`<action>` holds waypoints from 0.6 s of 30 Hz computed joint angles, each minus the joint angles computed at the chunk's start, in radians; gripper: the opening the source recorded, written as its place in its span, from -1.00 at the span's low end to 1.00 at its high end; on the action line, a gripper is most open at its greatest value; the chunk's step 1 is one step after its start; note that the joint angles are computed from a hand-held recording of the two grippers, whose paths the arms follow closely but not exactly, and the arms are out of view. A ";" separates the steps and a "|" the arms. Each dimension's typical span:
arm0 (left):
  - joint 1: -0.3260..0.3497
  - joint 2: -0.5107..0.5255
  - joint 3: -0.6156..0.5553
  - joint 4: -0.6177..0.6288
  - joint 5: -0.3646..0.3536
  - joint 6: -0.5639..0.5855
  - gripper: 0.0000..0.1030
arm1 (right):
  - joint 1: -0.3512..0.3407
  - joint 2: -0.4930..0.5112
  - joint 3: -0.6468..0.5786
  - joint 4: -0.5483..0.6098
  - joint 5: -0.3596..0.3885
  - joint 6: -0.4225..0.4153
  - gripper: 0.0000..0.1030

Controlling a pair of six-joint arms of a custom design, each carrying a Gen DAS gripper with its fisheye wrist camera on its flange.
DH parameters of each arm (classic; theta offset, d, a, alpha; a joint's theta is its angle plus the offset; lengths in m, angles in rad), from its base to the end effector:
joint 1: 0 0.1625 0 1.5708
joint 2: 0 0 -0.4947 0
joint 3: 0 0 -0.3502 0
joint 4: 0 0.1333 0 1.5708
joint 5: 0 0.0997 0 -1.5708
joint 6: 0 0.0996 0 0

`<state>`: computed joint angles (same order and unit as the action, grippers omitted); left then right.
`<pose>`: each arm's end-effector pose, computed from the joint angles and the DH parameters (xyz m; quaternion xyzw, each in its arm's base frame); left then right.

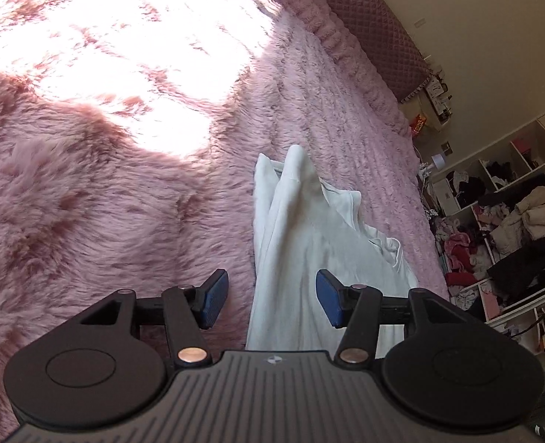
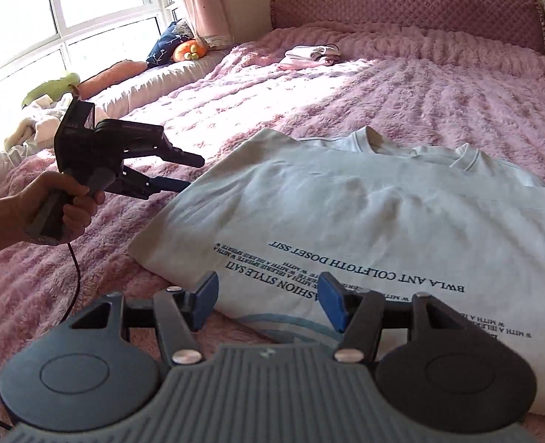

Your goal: Fold small clothes

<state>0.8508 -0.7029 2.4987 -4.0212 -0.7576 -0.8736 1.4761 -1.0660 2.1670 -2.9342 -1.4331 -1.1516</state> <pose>-0.1224 -0.4514 0.1473 -0.1935 0.8574 -0.4742 0.0506 0.0972 -0.5312 0.2138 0.5065 -0.8496 0.1458 0.0208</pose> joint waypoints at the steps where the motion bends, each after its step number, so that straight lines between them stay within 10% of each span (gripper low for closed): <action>1: 0.013 0.005 -0.010 0.001 -0.015 0.014 0.19 | 0.009 0.013 0.021 -0.034 -0.001 -0.014 0.09; 18: 0.153 0.031 -0.130 -0.021 -0.211 0.130 0.22 | 0.114 0.432 0.341 -0.994 -0.063 -0.535 0.10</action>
<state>1.0041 -0.6720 2.3685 -4.0419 -0.9681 -0.7436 1.5903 -0.6344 2.5083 -3.9282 -1.4966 -1.6866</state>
